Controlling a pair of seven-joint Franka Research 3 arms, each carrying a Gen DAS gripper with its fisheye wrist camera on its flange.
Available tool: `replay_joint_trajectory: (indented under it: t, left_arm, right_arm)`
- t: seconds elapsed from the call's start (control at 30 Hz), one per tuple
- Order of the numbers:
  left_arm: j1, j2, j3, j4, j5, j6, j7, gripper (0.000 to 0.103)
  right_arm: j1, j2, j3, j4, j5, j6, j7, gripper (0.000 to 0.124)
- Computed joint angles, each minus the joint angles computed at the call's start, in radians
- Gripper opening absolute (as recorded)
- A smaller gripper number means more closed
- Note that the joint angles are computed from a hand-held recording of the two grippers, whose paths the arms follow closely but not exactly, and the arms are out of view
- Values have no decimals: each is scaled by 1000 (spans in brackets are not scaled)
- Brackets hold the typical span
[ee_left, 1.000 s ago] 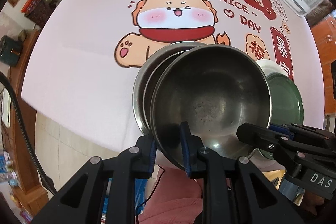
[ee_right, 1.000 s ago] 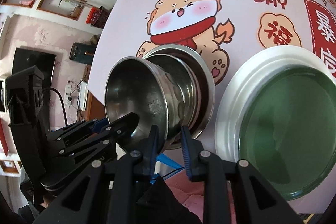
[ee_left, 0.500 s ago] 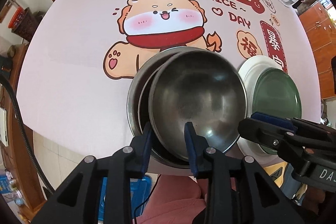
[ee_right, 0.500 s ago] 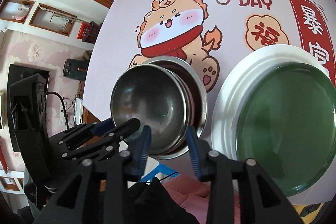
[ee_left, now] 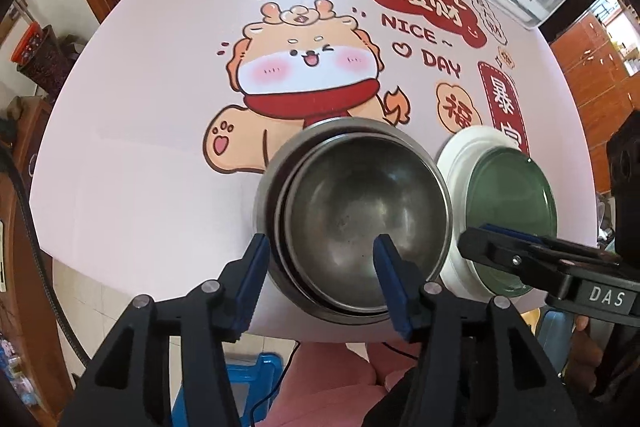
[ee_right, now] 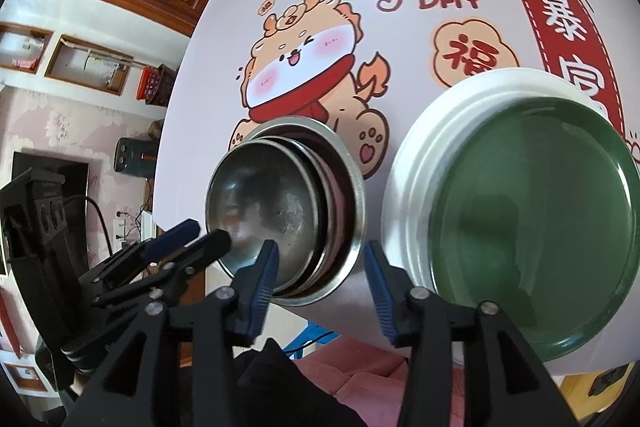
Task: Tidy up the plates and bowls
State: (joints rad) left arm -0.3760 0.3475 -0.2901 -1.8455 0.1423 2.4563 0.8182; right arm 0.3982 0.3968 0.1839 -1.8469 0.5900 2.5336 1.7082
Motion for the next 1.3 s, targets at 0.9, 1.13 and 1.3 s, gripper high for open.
replay_joint_trajectory:
  t: [0.9, 1.13, 1.3]
  left_arm:
    - [95, 95, -32, -5, -192, 52, 96, 64]
    - [109, 154, -43, 62, -230, 10, 145, 64]
    - [115, 180, -50, 94, -250, 1, 178, 56]
  right_arm:
    - [-71, 70, 48, -7, 292, 15, -65, 58]
    - [-77, 103, 50, 27, 302, -5, -56, 58]
    - [-83, 119, 54, 46, 307, -16, -60, 51]
